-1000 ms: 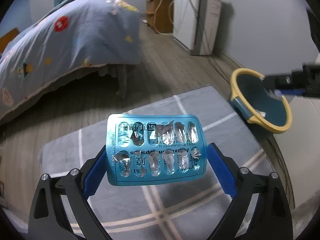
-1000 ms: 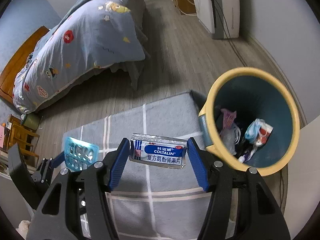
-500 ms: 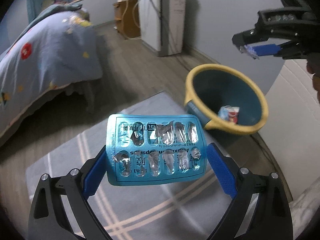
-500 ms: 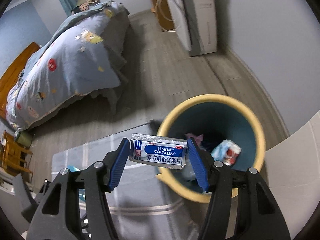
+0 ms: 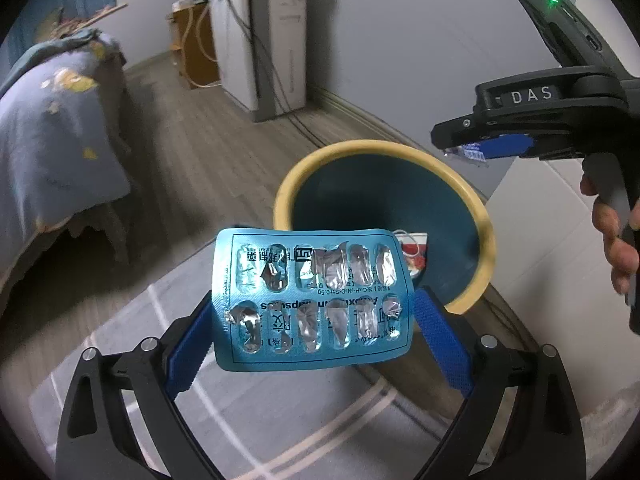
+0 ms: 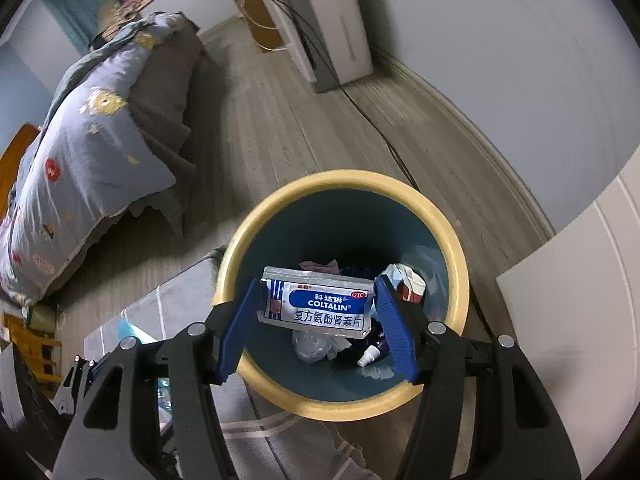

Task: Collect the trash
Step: 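Carry the foil packet and blister pack over the bin with both tools, then open both tools to drop the packet and blister pack into the bin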

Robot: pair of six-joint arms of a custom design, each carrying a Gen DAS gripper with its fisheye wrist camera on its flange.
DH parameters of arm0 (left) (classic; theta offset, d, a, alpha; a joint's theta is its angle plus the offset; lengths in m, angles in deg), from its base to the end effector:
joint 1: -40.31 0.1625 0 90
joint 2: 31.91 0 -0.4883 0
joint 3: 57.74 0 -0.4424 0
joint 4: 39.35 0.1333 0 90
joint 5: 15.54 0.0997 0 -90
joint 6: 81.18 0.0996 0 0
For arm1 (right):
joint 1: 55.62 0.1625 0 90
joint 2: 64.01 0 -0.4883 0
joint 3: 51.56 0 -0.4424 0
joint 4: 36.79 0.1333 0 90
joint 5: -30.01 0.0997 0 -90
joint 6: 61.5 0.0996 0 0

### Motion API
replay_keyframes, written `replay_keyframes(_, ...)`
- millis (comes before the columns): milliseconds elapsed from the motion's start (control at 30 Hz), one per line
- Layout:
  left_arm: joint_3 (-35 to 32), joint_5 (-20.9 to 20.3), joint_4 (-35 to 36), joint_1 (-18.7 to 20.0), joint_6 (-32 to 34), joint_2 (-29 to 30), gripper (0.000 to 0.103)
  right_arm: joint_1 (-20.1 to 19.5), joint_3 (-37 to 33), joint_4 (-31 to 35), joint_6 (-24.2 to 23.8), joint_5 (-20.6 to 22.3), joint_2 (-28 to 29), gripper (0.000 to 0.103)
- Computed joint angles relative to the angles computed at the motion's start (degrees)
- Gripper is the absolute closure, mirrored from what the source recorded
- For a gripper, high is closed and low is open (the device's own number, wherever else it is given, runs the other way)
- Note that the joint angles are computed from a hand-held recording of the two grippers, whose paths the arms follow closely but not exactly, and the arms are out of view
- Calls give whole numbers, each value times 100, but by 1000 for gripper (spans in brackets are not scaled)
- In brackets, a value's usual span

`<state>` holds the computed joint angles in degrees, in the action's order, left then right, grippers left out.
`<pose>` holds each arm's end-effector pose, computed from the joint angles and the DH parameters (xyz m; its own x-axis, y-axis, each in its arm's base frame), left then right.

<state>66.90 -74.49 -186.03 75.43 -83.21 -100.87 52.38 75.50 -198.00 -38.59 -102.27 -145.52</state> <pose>-0.3239 -0.4536 0.1693 -0.5289 0.6748 -0.5148 0.7996 0.5995 -0.0357 0.2187 -0.4585 0.3064 -0.8395 0.3783 0.3900 0.0524 0.7708 -0.6349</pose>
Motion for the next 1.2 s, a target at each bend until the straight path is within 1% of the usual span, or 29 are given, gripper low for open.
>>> replay_keyframes(100,-111,-49,-102,13,82,239,9,-150,53,-78,77,200,-11,44)
replay_keyframes(333,-279,-19,-164,49,334,634,9,-441,175,-257,92,355,-66,44)
replay_keyframes(433,-274,-35,-309,44,470,733,9,-626,256,-319,212,372,-131,44)
replay_keyframes(567,-300,-84,-457,94,439,839,9,-885,397,-467,419,683,-249,44)
replay_keyframes(733,-349,-53,-630,132,583,987,9,-898,395,-693,295,685,-185,43)
replay_keyframes(867,-357,-101,-679,154,574,1045,9,-923,366,-708,323,809,-137,42)
replay_keyframes(933,-405,-131,-630,172,572,1090,9,-947,370,-753,314,875,-141,29)
replay_keyframes(1000,-387,-100,-672,163,582,1112,9,-960,363,-743,303,867,-159,27)
replay_keyframes(1100,-384,-77,-664,176,530,1135,8,-956,351,-720,305,845,-168,26)
replay_keyframes(1200,-427,-69,-616,195,480,1163,8,-948,337,-665,345,787,-186,22)
